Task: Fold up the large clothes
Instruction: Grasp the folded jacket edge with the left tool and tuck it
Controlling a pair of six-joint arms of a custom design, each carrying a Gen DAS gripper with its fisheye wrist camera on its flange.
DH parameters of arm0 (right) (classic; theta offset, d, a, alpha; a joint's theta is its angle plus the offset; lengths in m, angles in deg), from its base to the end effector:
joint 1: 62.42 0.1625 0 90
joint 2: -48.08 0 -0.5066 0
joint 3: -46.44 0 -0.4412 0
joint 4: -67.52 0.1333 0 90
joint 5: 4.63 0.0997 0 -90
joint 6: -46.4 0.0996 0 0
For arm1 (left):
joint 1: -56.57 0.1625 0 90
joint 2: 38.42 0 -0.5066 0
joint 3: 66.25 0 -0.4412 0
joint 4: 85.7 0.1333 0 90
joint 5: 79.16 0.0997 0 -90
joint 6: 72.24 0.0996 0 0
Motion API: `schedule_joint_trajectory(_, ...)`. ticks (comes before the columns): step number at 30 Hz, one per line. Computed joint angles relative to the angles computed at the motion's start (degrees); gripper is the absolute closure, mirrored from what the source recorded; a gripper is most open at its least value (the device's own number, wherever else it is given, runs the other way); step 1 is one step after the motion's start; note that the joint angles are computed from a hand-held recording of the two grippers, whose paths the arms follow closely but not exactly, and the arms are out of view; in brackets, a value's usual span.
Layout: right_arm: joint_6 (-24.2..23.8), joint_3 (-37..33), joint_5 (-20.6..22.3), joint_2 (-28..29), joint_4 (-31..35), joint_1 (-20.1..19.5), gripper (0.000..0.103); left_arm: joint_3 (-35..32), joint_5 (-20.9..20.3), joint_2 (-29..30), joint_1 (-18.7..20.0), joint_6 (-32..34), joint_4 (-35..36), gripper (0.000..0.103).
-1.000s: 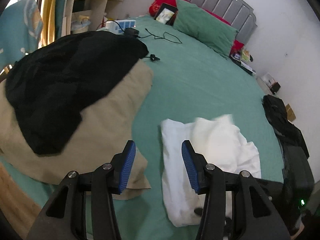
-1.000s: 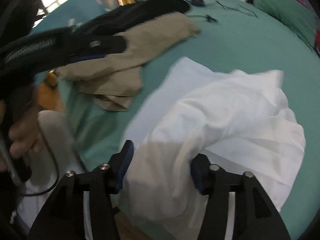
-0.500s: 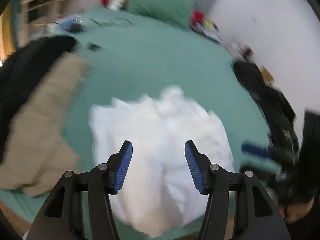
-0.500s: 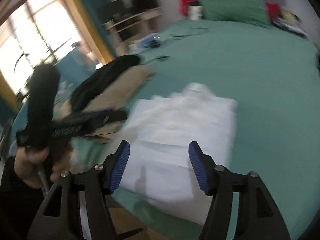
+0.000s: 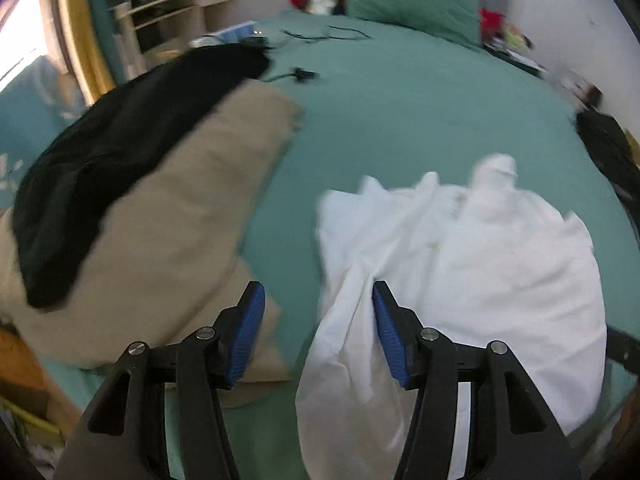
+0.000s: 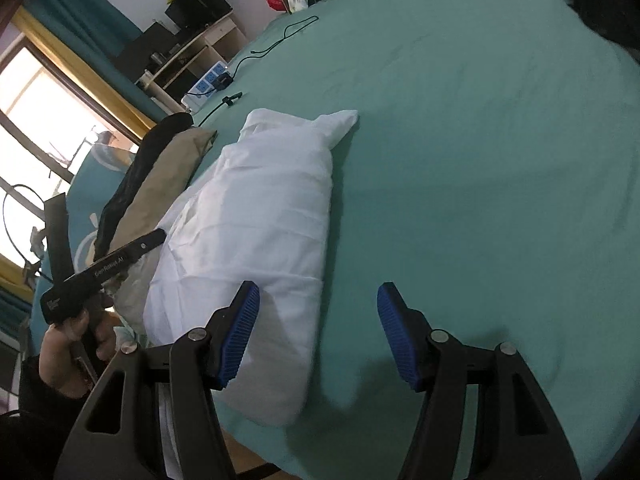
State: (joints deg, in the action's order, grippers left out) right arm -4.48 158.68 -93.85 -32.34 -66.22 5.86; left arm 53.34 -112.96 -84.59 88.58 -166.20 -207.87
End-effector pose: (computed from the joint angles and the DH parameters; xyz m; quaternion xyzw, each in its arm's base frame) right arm -0.0886 -0.5862 0.3526 0.2510 -0.9624 0.0877 0.0560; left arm -0.3223 -0.4563 -0.0023 -0.0971 0.8365 -0.3524 0.4083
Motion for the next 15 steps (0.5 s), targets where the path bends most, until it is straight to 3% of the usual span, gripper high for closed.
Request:
schedule_joint_trajectory(3,1.33,-0.85,2.68,0.82,2.17,-0.47,0.041,1.61,-0.56,-0.56,-0.16,0.26,-3.65,0.045)
schedule_joint_trajectory(7,3.74,-1.14,4.81,1.58,5.25,-1.47,0.041,3.30,-3.81,0.45,0.54,6.20,-12.61,0.045)
schedule_joint_trajectory(10,4.23,-0.68,5.04,1.77,7.60,-1.90,0.041,2.21,-5.49,1.67,1.01,7.01,-10.61,0.045)
schedule_joint_trajectory(15,3.51,1.29,3.64,1.30,4.80,-1.34,0.041,2.70,-5.75,1.62,0.72,6.30,-10.95,0.045)
